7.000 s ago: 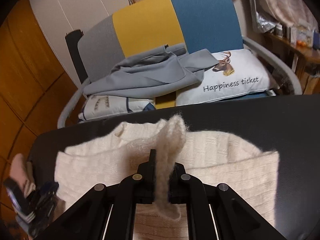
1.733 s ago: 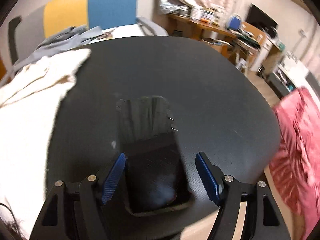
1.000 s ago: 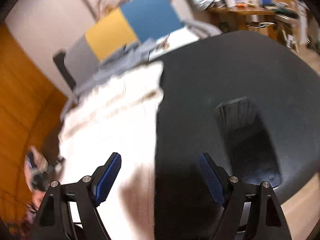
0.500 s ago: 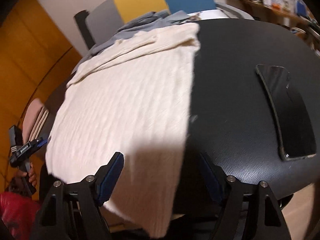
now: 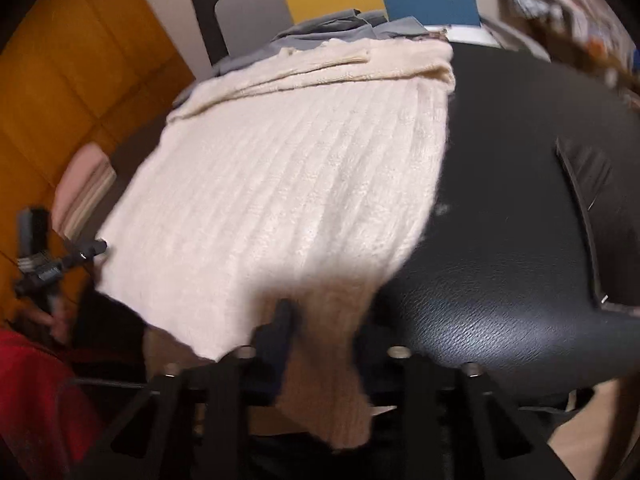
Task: Fold clothes
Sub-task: 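Grasp the sweater hem with both grippers and lift it toward the collar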
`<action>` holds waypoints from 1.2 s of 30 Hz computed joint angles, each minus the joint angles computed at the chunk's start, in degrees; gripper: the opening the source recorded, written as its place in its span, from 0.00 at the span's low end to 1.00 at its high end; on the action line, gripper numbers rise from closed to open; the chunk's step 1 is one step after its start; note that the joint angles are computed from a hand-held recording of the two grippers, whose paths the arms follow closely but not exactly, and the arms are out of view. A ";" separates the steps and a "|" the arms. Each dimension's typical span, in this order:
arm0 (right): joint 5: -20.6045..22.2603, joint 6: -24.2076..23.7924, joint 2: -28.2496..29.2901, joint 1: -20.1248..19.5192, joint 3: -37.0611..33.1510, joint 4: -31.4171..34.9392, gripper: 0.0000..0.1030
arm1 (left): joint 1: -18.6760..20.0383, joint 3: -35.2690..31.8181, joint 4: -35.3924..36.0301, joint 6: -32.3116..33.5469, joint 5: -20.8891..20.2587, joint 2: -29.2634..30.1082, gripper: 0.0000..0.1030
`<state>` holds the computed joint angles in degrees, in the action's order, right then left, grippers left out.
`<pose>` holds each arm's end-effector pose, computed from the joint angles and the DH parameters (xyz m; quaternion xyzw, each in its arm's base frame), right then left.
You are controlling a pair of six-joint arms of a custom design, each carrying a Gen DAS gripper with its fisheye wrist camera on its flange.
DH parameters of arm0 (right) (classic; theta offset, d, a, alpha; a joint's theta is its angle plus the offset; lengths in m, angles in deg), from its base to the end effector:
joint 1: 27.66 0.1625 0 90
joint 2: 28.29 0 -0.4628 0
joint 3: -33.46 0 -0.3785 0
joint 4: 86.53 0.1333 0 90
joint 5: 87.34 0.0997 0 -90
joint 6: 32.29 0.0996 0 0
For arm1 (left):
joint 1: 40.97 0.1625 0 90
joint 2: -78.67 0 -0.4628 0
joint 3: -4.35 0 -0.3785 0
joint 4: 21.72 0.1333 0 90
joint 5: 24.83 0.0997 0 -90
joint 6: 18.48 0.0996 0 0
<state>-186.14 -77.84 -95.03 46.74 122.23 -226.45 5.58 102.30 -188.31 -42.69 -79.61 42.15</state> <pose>-0.0659 -0.6749 0.4054 0.2322 -0.9396 0.1690 0.1863 -0.3226 -0.6179 0.0530 0.1185 0.9382 -0.2714 0.1791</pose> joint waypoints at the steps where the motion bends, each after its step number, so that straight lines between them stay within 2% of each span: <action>1: 0.85 0.90 0.12 -0.19 -0.99 2.23 0.16 | 0.37 -0.49 1.33 -0.30 -1.68 -0.17 0.15; 2: 1.49 2.31 0.26 -0.43 -1.99 4.10 0.15 | 1.33 -0.71 1.95 -1.80 -5.08 -0.55 0.10; 3: 2.16 3.68 0.42 -0.68 -2.99 5.93 0.15 | 2.16 -0.82 2.08 -3.02 -7.94 -0.84 0.09; 5: 3.57 4.63 0.21 -0.97 -3.87 7.92 0.14 | 2.78 0.01 -0.82 -4.08 -10.00 -1.21 0.08; 9: 9.20 7.97 -1.10 -2.04 -5.31 13.01 0.13 | 2.89 4.29 -11.79 -5.14 -15.56 -3.33 0.05; 13: 13.39 8.79 -2.76 -2.50 -6.93 20.68 0.13 | 1.94 8.39 -23.43 -4.95 -21.80 -5.49 0.05; 15: 18.17 8.55 -4.06 -3.04 -7.56 25.47 0.13 | 1.05 10.11 -29.16 -4.74 -24.16 -6.23 0.05; 17: 26.42 9.23 -5.23 -4.28 -8.20 29.44 0.13 | 0.52 10.83 -33.48 -5.25 -25.26 -6.62 0.05; 20: 33.71 11.45 -5.25 -4.73 -9.78 29.65 0.13 | 1.20 9.34 -36.53 -6.63 -26.69 -6.76 0.05; 22: 37.87 13.91 -3.92 -4.62 -12.11 29.07 0.13 | 2.59 6.60 -36.01 -8.05 -26.99 -6.44 0.05; 25: 40.28 19.72 0.31 -3.72 -17.79 26.48 0.13 | 4.89 1.37 -33.22 -10.26 -26.51 -5.22 0.05; 30: 38.78 31.13 11.01 -2.15 -32.22 25.11 0.13 | 9.89 -10.82 -23.36 -14.40 -25.33 -1.07 0.06; 32: 36.12 34.88 16.42 -1.55 -40.29 26.81 0.13 | 11.83 -17.29 -17.89 -15.47 -25.75 1.92 0.06; 36: 33.85 44.39 28.61 -1.56 -60.04 32.50 0.13 | 15.28 -31.75 -4.45 -18.35 -22.41 8.79 0.06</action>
